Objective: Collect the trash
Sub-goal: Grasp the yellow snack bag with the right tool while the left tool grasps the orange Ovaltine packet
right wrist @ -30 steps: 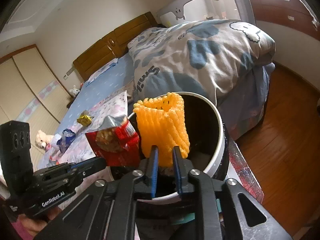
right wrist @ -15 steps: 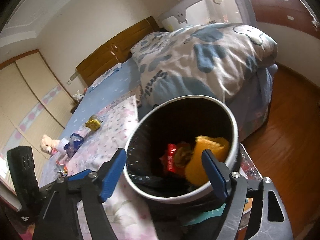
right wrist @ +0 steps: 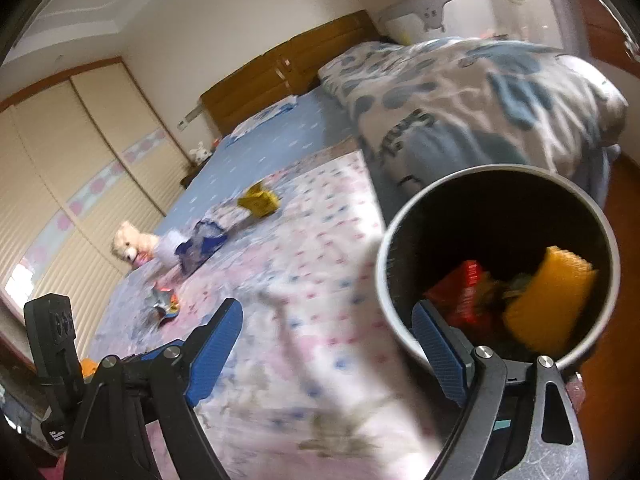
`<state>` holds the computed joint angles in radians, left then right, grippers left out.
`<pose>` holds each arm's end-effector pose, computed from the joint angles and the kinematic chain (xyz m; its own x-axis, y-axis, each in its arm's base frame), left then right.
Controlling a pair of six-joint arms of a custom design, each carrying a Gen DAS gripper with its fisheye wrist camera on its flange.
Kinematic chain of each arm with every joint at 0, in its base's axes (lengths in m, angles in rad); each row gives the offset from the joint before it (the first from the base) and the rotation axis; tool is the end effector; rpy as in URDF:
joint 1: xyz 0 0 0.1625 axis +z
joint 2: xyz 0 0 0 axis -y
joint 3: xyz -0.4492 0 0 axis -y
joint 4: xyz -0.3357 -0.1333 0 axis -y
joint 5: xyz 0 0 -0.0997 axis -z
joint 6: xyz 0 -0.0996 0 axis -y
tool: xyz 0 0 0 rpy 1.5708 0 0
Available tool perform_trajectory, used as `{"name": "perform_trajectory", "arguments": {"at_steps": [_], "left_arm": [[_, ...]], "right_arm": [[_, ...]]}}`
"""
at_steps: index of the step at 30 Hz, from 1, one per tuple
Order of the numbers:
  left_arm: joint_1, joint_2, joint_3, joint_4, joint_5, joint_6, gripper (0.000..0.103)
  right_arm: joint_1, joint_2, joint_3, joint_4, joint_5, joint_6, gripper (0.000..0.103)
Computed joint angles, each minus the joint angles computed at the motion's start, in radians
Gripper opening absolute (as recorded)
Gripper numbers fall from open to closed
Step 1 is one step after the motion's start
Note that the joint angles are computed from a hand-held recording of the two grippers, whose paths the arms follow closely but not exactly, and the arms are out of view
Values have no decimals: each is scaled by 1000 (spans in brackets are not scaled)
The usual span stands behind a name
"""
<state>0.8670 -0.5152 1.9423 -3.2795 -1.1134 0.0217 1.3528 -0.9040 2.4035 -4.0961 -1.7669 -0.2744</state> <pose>-0.2269 -0.5413 -0.0066 -0.7498 0.5028 -0.4301 0.6380 0.7216 -0.2686 0.0167 -0.4512 0.2152 -0.9175 0.2236 0.3289 -0.1418 0.5888 -0.7958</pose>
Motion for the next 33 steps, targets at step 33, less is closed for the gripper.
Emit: {"name": "perform_trajectory", "arguments": {"at_steps": [33], "left_arm": [[172,-75,-143,98,146,-84,67]], "right_arm": [[109,173,-398,398,-50,-68,89]]}}
